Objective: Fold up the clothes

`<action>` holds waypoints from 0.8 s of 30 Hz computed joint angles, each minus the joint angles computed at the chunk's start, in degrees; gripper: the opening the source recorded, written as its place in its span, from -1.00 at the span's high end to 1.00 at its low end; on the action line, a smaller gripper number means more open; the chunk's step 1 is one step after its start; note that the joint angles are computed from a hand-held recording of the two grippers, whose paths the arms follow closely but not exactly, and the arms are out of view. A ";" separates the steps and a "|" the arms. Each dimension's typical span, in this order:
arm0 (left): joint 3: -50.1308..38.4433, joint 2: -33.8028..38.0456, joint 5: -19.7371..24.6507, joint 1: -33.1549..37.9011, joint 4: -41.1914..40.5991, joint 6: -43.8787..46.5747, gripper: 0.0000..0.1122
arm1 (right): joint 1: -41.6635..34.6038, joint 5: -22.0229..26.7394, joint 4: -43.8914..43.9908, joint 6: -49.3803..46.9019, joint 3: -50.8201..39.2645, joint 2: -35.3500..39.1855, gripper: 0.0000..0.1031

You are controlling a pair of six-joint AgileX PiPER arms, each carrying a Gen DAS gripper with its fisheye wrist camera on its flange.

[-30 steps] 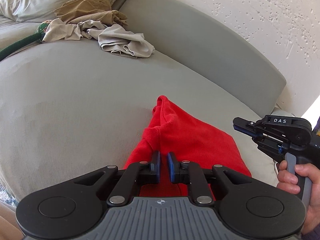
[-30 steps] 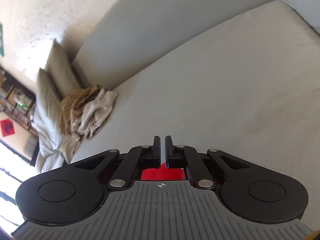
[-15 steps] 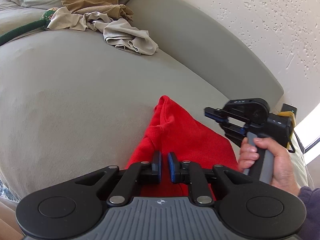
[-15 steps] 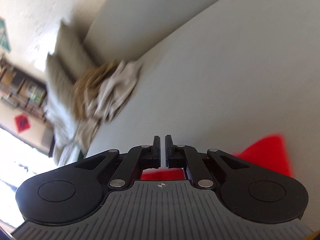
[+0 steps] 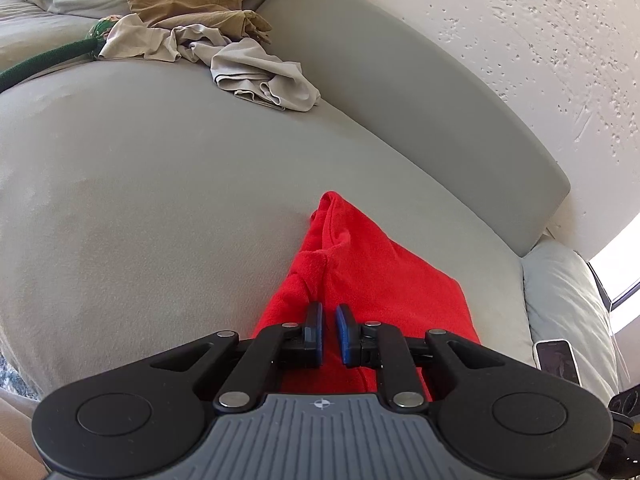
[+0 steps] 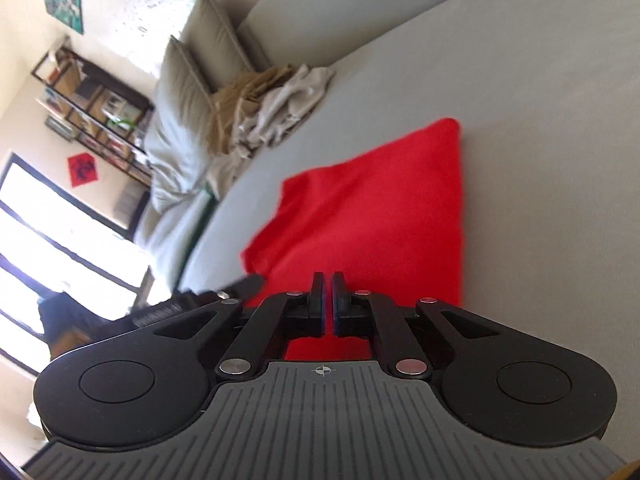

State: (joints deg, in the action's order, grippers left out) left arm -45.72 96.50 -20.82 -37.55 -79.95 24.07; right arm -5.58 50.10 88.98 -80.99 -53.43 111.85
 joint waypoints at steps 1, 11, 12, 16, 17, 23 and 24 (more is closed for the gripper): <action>-0.07 -0.05 -0.19 -0.14 -0.69 0.65 0.70 | -1.30 -0.97 3.59 -3.85 2.68 -0.40 0.99; 9.69 -11.03 -19.26 -8.58 -8.13 -4.33 0.77 | -8.93 -13.15 -24.52 28.70 1.01 -12.59 0.02; 11.25 -12.93 -20.36 -9.29 -7.51 -5.93 0.68 | -11.21 -9.86 -24.56 28.84 1.64 -13.52 -0.10; 14.45 -17.35 -19.92 -12.31 -7.86 -8.22 0.51 | -19.56 2.97 -21.68 26.62 4.86 -14.53 -0.16; 14.79 -17.87 -18.97 -13.02 -7.90 -8.65 0.47 | -20.95 5.48 -21.29 26.10 5.49 -14.14 -0.16; 15.99 -18.41 -11.87 -18.35 -8.89 -17.06 0.30 | -20.45 9.87 -20.90 23.63 8.96 -12.40 -0.16; 16.59 -18.26 -11.52 -19.24 -8.23 -20.34 0.20 | -20.27 10.23 -20.53 22.71 9.58 -12.22 -0.16</action>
